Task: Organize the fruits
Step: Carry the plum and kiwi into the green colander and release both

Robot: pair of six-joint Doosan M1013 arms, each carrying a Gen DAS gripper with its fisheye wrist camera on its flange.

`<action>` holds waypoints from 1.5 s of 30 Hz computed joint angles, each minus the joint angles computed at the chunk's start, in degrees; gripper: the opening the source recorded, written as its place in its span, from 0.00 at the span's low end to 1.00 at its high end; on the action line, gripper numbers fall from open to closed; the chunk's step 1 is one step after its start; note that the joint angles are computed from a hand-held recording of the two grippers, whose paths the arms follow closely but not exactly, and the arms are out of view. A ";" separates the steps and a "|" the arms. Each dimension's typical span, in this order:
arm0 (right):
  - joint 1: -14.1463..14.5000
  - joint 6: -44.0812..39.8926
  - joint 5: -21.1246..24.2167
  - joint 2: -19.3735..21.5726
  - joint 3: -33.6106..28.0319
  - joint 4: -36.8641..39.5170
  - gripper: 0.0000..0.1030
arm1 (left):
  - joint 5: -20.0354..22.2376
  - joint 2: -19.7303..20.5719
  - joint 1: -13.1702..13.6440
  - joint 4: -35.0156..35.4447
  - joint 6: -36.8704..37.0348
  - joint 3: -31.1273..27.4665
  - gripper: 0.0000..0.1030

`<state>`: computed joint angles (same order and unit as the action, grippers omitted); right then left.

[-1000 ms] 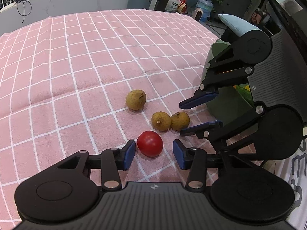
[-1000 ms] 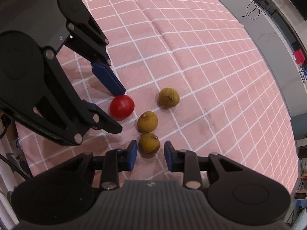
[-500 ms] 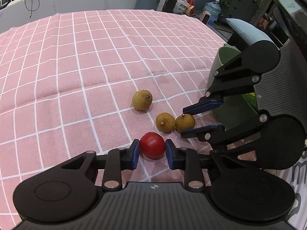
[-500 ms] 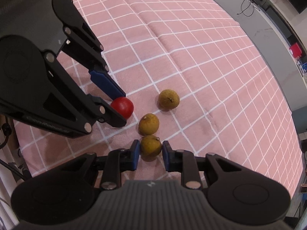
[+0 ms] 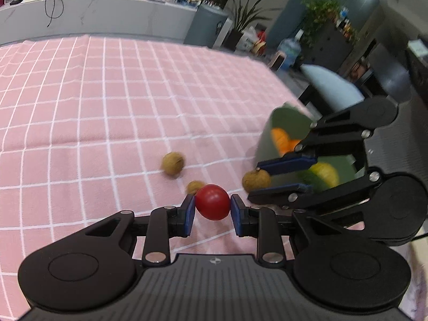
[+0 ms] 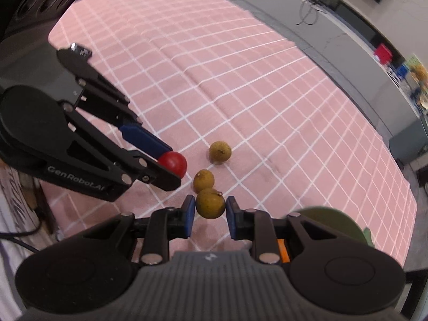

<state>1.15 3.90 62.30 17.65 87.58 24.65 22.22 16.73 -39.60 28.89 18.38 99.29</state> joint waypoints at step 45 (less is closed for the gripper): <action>-8.81 7.73 -4.81 5.07 -3.84 1.61 0.20 | 12.73 14.00 -0.85 -17.95 27.19 -23.16 0.31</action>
<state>-7.66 11.63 57.49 22.72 83.74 26.26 34.94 30.73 -40.45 10.93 45.58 76.13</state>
